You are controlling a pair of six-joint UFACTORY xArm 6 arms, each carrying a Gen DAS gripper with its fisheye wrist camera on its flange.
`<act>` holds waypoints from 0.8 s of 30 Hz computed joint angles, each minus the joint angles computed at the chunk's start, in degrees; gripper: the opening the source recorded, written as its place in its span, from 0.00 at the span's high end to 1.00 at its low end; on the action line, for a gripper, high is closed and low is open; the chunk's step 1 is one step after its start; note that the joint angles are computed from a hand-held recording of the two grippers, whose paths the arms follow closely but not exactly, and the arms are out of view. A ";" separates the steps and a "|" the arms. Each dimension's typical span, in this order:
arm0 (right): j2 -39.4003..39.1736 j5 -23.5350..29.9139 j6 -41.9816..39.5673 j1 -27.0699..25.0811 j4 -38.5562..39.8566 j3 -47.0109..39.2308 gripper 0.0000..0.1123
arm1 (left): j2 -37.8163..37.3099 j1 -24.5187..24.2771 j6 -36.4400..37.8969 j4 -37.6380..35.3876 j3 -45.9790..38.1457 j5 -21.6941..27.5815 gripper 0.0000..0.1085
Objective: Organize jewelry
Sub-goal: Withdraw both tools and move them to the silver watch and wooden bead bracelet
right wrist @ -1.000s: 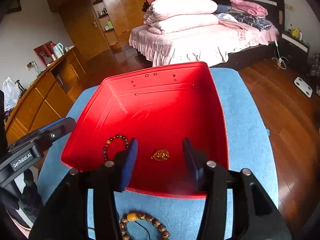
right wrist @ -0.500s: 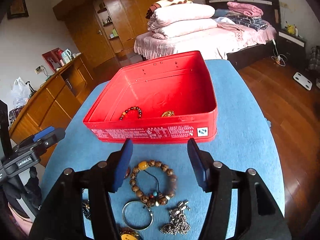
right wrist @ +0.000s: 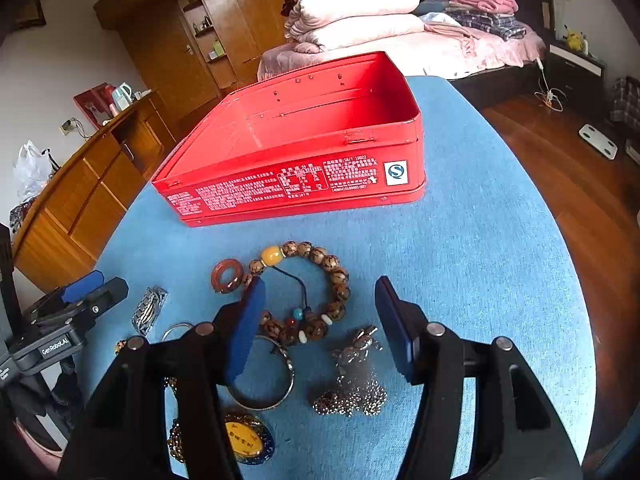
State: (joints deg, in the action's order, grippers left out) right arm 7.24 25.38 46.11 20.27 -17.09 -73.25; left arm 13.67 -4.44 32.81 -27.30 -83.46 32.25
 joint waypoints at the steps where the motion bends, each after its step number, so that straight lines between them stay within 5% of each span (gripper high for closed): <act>1: -0.09 0.18 0.56 0.17 -0.82 0.11 0.50 | -0.44 -0.03 0.38 -0.08 0.88 -0.31 0.23; 9: -0.33 0.49 1.85 0.79 -2.11 0.70 0.50 | -1.05 -0.14 0.84 1.46 2.78 1.12 0.25; 16: -0.51 0.74 1.62 0.53 -1.99 0.78 0.50 | -0.10 -0.17 1.25 1.40 2.26 3.25 0.36; 24: 0.41 1.17 0.03 0.55 -0.63 -0.08 0.50 | 0.74 -0.50 4.04 -0.95 0.89 4.83 0.69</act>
State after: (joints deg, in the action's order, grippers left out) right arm 7.65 26.56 46.15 20.81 -17.72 -73.33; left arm 14.41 -4.93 36.86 -28.25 -82.57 37.09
